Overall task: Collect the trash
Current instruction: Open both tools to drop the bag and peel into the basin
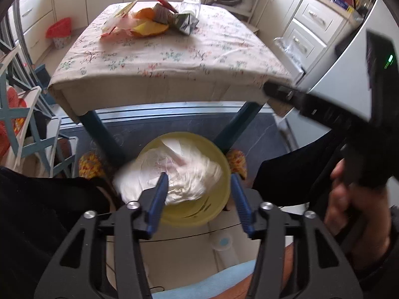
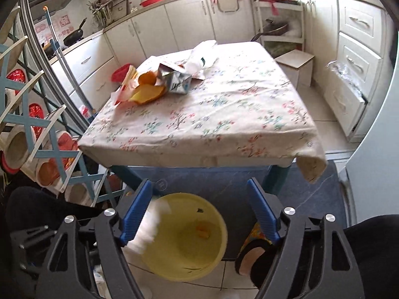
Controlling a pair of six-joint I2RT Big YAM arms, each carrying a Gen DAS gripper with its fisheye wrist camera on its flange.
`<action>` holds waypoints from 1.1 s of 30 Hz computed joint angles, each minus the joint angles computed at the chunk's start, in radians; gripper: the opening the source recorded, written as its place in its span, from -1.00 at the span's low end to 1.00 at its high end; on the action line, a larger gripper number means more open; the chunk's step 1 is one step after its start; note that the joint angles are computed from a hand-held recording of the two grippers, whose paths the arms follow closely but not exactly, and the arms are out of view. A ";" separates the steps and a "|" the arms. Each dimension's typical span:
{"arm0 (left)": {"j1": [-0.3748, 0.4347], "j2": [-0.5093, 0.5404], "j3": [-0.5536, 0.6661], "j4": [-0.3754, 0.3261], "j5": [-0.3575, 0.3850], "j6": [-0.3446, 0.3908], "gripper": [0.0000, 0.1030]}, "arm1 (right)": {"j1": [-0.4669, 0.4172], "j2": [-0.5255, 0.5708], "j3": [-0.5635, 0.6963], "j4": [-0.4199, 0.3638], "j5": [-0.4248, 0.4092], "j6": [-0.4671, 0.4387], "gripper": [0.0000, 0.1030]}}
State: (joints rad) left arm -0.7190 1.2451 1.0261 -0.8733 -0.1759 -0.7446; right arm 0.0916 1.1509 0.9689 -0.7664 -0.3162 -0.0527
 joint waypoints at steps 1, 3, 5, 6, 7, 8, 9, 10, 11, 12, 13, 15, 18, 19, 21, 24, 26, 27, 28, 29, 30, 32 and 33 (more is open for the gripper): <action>-0.001 0.003 0.003 -0.006 -0.005 0.002 0.05 | -0.005 -0.004 0.001 0.001 0.002 -0.002 0.47; -0.005 0.006 0.015 -0.023 -0.035 0.002 0.10 | -0.007 -0.009 -0.001 0.008 0.011 -0.003 0.48; -0.008 0.002 0.021 -0.034 -0.072 0.004 0.15 | -0.005 -0.016 -0.004 0.014 0.028 -0.007 0.51; -0.011 -0.001 0.024 -0.038 -0.100 0.003 0.16 | -0.004 -0.019 -0.006 0.017 0.033 -0.009 0.53; -0.019 -0.003 0.029 -0.048 -0.145 0.000 0.19 | -0.001 -0.022 -0.007 0.019 0.040 -0.013 0.54; -0.025 -0.009 0.030 -0.055 -0.184 0.001 0.24 | 0.002 -0.024 -0.007 0.020 0.047 -0.017 0.54; -0.027 -0.013 0.028 -0.056 -0.213 0.003 0.25 | 0.007 -0.027 -0.009 0.022 0.054 -0.021 0.56; -0.038 -0.017 0.033 -0.066 -0.270 -0.001 0.29 | 0.010 -0.029 -0.009 0.023 0.059 -0.024 0.58; -0.038 -0.021 0.034 -0.067 -0.307 0.002 0.34 | 0.014 -0.032 -0.010 0.026 0.065 -0.027 0.59; -0.046 -0.027 0.035 -0.070 -0.349 0.000 0.36 | 0.016 -0.032 -0.009 0.026 0.067 -0.030 0.59; -0.051 -0.032 0.037 -0.071 -0.387 0.001 0.41 | 0.019 -0.034 -0.009 0.028 0.073 -0.034 0.60; -0.056 -0.045 0.039 -0.068 -0.452 0.002 0.48 | 0.023 -0.036 -0.009 0.029 0.078 -0.037 0.60; -0.048 -0.064 0.037 -0.054 -0.490 -0.002 0.51 | 0.026 -0.035 -0.009 0.028 0.080 -0.038 0.62; -0.044 -0.070 0.034 -0.050 -0.493 -0.005 0.51 | 0.026 -0.034 -0.009 0.028 0.079 -0.038 0.62; -0.038 -0.074 0.032 -0.047 -0.500 -0.013 0.53 | 0.027 -0.033 -0.007 0.027 0.081 -0.040 0.63; -0.030 -0.078 0.027 -0.045 -0.503 -0.017 0.55 | 0.032 -0.031 -0.006 0.026 0.081 -0.041 0.64; -0.021 -0.081 0.023 -0.037 -0.503 -0.014 0.57 | 0.035 -0.029 -0.004 0.026 0.082 -0.041 0.64; -0.017 -0.082 0.022 -0.033 -0.502 -0.009 0.58 | 0.037 -0.028 -0.004 0.026 0.081 -0.041 0.64; -0.014 -0.085 0.018 -0.028 -0.503 -0.005 0.58 | 0.039 -0.026 -0.002 0.026 0.080 -0.041 0.64; -0.008 -0.086 0.019 -0.022 -0.502 0.002 0.59 | 0.039 -0.024 -0.001 0.026 0.078 -0.043 0.64; -0.002 -0.087 0.017 -0.016 -0.500 0.007 0.59 | 0.042 -0.021 0.001 0.026 0.076 -0.043 0.64; 0.008 -0.087 0.018 -0.005 -0.499 0.016 0.60 | 0.044 -0.017 0.005 0.025 0.073 -0.045 0.64; 0.014 -0.086 0.019 0.001 -0.496 0.021 0.60 | 0.045 -0.015 0.006 0.025 0.072 -0.045 0.64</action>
